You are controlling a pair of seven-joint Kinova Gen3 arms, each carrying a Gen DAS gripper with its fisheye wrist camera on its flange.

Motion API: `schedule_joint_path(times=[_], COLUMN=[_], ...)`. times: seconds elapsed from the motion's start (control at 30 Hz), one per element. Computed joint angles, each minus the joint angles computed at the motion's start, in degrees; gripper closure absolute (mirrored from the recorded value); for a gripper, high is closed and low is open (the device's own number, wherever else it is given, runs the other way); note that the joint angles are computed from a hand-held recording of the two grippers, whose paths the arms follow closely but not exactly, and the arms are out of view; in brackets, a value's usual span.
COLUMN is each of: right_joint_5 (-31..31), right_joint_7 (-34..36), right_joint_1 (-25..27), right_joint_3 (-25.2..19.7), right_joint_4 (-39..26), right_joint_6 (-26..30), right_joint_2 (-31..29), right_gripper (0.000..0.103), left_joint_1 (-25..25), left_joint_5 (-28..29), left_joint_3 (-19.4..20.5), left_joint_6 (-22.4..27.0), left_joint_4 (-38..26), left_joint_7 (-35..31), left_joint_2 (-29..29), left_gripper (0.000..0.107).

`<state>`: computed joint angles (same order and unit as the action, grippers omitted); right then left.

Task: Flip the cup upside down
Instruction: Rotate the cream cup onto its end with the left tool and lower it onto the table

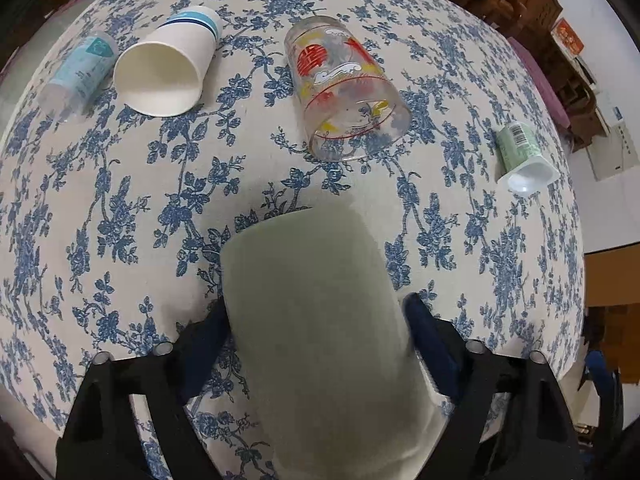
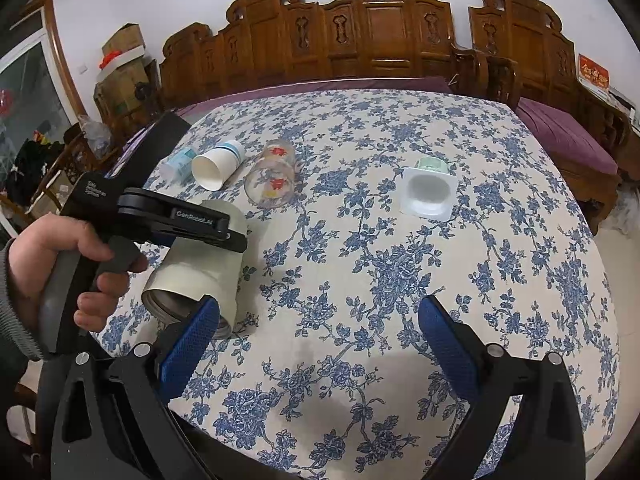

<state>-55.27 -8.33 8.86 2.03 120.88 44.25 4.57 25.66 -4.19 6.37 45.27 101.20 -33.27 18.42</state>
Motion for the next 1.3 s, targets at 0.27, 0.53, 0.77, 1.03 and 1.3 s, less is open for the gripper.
schedule_joint_path(times=[0.27, 0.53, 0.77, 1.03, 1.3], right_joint_5=[0.2, 0.21, 0.4, 0.54, 0.36], right_joint_7=[-0.32, 0.4, 0.3, -0.12, -0.2], right_joint_1=[0.33, 0.14, -0.05, 0.17, 0.61], right_joint_3=[-0.2, -0.4, -0.44, -0.59, -0.76], right_joint_4=[-0.3, 0.17, 0.25, 0.03, -0.28], right_joint_6=[-0.27, -1.24, -2.05, -2.35, -2.45], right_joint_2=[0.69, 0.39, 0.48, 0.9, 1.52], right_gripper=[0.003, 0.003, 0.003, 0.003, 0.003], left_joint_1=[3.83, 9.58, 11.78, 12.79, 14.95], left_joint_5=[-6.83, -20.65, -27.51, -31.39, -33.54], left_joint_3=[0.04, 2.47, 3.78, 3.02, 2.59], left_joint_6=[1.85, 5.74, 7.83, 4.71, 4.78], left_joint_4=[0.96, 0.9, 0.04, 1.11, 1.85], left_joint_7=[3.04, 11.43, 15.36, 18.82, 20.57], left_joint_2=[-3.71, -8.14, -7.13, -5.95, -4.66], left_gripper=[0.036, 0.038, 0.038, 0.038, 0.038])
